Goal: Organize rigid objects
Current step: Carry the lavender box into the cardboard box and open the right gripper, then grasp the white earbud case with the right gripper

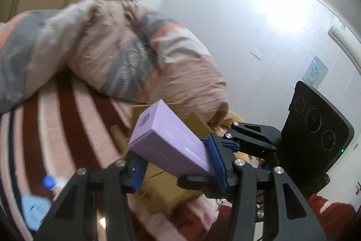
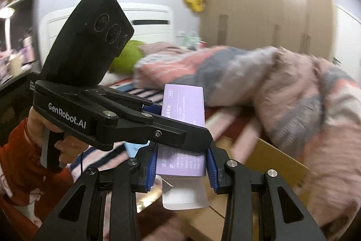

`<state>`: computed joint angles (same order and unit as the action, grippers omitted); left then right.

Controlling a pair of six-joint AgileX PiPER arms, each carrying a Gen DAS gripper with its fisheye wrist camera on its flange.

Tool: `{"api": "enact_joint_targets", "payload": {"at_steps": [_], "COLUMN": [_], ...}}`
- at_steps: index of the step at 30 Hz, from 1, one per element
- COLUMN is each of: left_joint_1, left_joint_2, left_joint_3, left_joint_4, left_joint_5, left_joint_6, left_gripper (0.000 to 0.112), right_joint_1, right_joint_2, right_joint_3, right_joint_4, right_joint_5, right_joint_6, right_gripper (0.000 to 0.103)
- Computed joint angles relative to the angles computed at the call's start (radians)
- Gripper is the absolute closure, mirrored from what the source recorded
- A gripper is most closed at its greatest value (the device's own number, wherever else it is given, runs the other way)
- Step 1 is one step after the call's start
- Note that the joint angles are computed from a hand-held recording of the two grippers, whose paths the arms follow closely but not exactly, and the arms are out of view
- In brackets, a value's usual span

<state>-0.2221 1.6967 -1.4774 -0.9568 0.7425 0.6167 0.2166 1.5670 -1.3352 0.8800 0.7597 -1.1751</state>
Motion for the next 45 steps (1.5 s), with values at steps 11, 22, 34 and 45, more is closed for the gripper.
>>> {"api": "enact_joint_targets", "payload": {"at_steps": [11,22,34,45], "left_joint_1": [-0.138,-0.052,0.364,0.568], "left_joint_2": [0.391,0.079,-0.385,-0.337], "left_joint_3": [-0.491,-0.121,0.543,0.907], "left_joint_4": [0.281,0.345,0.226,-0.341], "left_joint_5": [0.142,-0.048,-0.26,-0.326], "left_joint_6": [-0.358,-0.291,0.016,0.703], "left_gripper": [0.051,0.024,0.013,0.013], "right_joint_1": [-0.148,-0.085,0.288,0.442], "right_joint_2": [0.117,0.05,-0.015,0.393], "right_joint_3": [-0.111,-0.035,0.099,0.048], "right_joint_4": [-0.255,-0.305,-0.078,-0.372], "right_joint_5": [0.072,-0.005,-0.004,-0.212], "right_joint_6": [0.217,0.271,0.134,0.55], "right_gripper": [0.071,0.034,0.035,0.056]}}
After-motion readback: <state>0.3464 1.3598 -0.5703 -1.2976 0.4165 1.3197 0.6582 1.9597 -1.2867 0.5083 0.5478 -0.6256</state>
